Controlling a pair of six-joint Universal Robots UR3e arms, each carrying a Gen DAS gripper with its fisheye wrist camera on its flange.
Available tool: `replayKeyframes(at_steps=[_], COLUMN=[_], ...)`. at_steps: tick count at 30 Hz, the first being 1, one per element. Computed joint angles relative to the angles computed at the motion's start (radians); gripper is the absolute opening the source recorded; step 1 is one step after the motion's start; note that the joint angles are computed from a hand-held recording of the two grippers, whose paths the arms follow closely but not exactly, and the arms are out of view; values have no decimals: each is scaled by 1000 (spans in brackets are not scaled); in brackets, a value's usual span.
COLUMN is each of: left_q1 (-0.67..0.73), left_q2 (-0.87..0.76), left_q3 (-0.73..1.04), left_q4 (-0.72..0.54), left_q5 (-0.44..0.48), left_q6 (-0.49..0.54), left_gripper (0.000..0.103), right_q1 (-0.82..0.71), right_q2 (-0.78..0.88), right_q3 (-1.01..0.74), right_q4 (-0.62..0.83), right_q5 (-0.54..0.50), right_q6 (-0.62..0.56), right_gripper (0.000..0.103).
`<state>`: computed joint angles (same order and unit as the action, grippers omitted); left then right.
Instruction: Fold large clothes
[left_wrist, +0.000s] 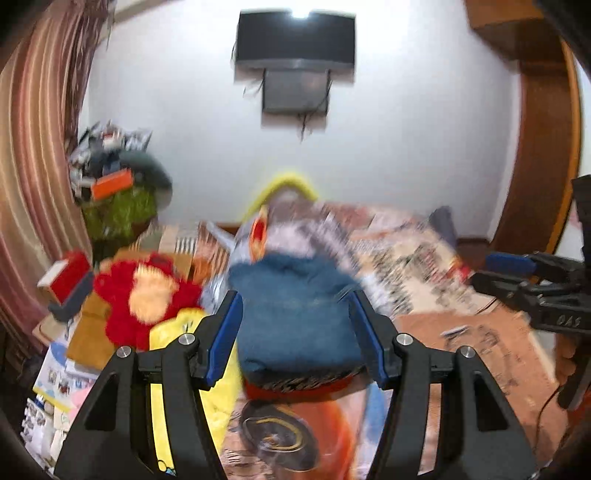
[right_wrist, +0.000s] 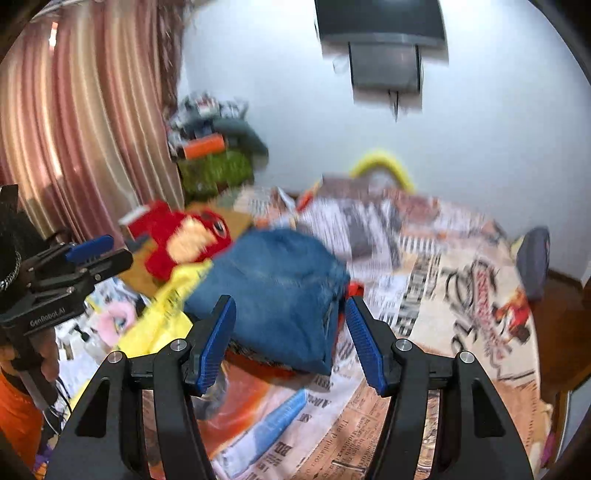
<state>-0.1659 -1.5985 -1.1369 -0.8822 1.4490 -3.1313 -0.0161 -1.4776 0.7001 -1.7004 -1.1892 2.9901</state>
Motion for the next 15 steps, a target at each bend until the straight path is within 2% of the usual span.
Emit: replayKeyframes(at_steps=[2, 8, 11, 14, 15], left_q1=[-28, -194, -352, -465, -496], left_q2=[50, 194, 220, 241, 248], left_q3=[-16, -113, -171, -222, -240], left_q4=[34, 173, 267, 323, 339], left_q5=[17, 171, 389, 518, 551], left_q6=[-30, -94, -101, -110, -111], left_gripper=[59, 59, 59, 59, 59], right_q1=[-10, -78, -124, -87, -25], right_q2=[-67, -318, -427, -509, -522], right_q3=[2, 158, 232, 320, 355], right_q4=[-9, -143, -180, -257, -306], right_q5=[26, 104, 157, 101, 29], right_q6=[17, 82, 90, 106, 128], right_gripper=[58, 58, 59, 60, 61])
